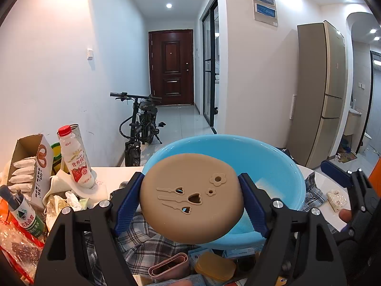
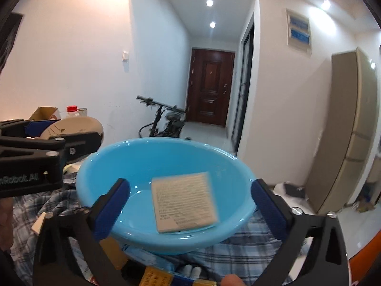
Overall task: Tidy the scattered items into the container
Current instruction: 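Lower the cream box into the basin and open the right gripper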
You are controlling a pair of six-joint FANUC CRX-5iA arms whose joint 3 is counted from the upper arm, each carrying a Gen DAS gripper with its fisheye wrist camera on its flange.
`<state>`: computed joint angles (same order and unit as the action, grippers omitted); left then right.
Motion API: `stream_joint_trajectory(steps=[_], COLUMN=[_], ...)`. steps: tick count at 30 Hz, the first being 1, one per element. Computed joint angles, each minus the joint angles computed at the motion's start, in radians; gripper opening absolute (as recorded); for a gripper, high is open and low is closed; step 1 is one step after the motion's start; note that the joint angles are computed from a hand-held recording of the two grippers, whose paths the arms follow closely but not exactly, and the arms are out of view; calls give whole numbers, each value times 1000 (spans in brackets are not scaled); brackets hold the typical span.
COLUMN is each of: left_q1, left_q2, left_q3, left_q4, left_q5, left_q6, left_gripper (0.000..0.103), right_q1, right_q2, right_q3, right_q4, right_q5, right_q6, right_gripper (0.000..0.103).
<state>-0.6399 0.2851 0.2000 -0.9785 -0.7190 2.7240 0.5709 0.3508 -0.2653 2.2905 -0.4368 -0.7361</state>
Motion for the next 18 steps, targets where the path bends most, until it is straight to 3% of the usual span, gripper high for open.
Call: stream_joint_trajectory(steps=[4,11,16,18], left_q1=[-3,0,2,1], left_q2=[1,0,2,6], left_q3=[2,2,3,4], left_q4=[-1,6,10,10], left_q5=[-4,0,3,8], left_q6=[1,-13,-15,-22], left_gripper=[78,78,78,78], right_q1=[31,32,5,-5], right_q2=[3,21,13,7], right_q3=[-12,2,-14,-34], right_q4=[-25,-118,-162,-162], right_q5=[-78,-81,-124,-178], right_q6=[55,95,17,-84], right_gripper=[103,103,103,103])
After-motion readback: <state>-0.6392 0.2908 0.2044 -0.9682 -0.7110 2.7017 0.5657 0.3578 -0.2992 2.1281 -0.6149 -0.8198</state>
